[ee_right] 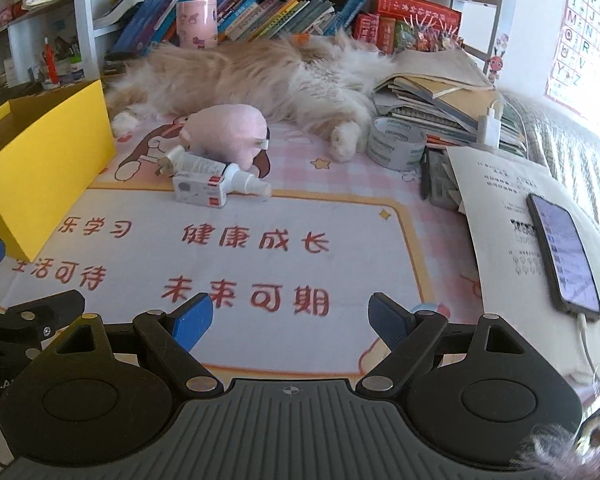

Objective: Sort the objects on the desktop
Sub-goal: 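Move both open grippers toward the items beside the pink plush toy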

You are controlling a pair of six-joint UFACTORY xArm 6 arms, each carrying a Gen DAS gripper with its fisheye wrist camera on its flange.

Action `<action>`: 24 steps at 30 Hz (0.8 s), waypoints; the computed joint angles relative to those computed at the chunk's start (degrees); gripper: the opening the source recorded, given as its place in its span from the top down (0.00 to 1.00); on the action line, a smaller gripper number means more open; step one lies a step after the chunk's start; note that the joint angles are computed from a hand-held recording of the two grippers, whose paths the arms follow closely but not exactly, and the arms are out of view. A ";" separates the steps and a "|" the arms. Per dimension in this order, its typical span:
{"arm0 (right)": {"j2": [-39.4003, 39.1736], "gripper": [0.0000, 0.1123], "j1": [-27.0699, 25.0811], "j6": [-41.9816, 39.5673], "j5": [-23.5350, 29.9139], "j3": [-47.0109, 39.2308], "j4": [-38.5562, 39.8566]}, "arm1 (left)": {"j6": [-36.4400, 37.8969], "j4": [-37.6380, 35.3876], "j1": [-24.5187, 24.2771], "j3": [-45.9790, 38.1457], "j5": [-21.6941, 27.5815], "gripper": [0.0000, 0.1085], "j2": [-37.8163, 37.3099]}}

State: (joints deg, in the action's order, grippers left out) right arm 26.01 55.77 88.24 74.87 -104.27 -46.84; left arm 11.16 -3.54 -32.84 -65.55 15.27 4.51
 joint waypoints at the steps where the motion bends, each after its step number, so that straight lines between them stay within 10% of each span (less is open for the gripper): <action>1: -0.35 0.25 -0.28 -0.08 -0.56 0.61 -0.27 | -0.74 0.70 -0.15 -0.67 0.34 0.15 0.56; 14: -5.49 0.25 -5.47 2.50 -8.11 8.96 -1.40 | -8.60 6.90 -1.45 -9.53 0.95 0.15 8.10; 24: -5.01 0.20 -7.06 1.50 -4.18 8.18 -3.12 | -9.89 8.33 -2.29 -17.78 1.40 0.15 15.73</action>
State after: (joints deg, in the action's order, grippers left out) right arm 21.00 48.70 89.74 70.69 -96.09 -49.96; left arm 1.27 4.79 -35.13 -83.33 16.67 20.24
